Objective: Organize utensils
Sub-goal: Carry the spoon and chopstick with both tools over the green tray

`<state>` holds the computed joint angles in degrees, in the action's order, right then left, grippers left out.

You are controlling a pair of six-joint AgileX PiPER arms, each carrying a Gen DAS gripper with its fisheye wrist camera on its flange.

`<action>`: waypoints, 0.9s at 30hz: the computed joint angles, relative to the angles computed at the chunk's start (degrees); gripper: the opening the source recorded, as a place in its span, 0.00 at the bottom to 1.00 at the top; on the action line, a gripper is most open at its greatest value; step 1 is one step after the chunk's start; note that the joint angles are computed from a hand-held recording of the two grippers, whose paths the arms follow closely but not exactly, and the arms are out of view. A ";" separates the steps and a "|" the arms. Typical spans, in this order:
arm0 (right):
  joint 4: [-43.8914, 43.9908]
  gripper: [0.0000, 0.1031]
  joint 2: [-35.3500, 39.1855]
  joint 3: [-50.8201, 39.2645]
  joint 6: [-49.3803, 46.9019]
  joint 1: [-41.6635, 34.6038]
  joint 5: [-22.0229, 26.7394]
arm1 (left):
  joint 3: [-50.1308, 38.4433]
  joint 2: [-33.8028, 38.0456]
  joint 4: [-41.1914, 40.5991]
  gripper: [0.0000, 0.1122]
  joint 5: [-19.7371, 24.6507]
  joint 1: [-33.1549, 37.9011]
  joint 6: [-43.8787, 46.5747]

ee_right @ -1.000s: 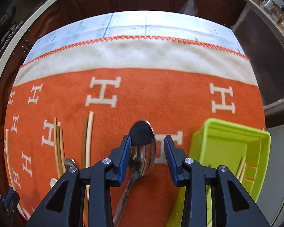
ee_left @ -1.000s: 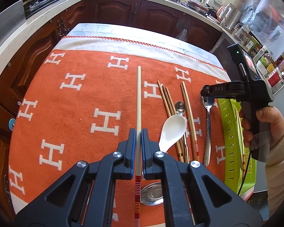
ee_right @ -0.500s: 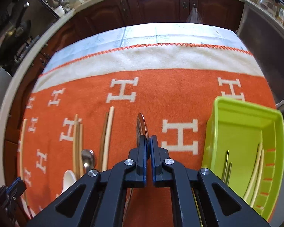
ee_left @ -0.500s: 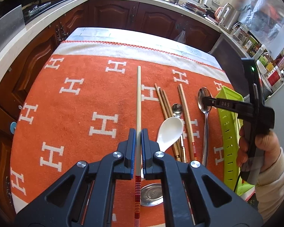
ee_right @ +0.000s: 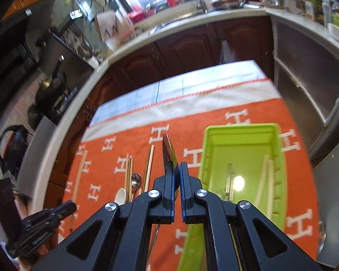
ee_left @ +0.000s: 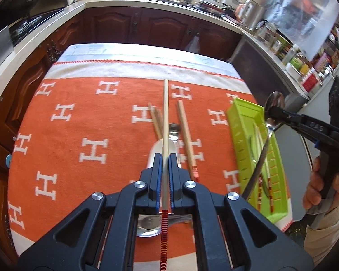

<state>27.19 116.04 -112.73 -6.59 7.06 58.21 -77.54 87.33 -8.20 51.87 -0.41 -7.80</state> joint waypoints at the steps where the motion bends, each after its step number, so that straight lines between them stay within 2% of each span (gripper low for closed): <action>1: 0.86 0.03 -2.08 1.68 -1.11 -1.45 0.17 | -0.74 0.13 0.11 0.03 0.48 -1.01 -0.37; 7: -0.14 0.03 -9.44 6.96 -4.31 -7.33 2.03 | -8.10 3.51 -0.28 0.03 3.82 -8.63 -2.05; 14: -6.94 0.03 -15.65 12.83 -8.07 -11.17 1.81 | -21.28 13.29 -2.88 0.03 8.95 -17.12 -4.17; 18: -9.73 0.03 -16.07 15.04 -11.03 -11.49 1.60 | -25.93 18.08 -3.86 0.03 9.75 -20.41 -6.43; 23: -14.84 0.03 -13.65 16.38 -10.06 -8.55 -1.07 | -30.04 24.48 -5.09 0.03 9.73 -22.24 -9.59; 27: -13.10 0.03 -10.33 15.01 -10.66 -9.43 -1.27 | -29.37 27.05 -4.19 0.03 8.13 -22.45 -10.70</action>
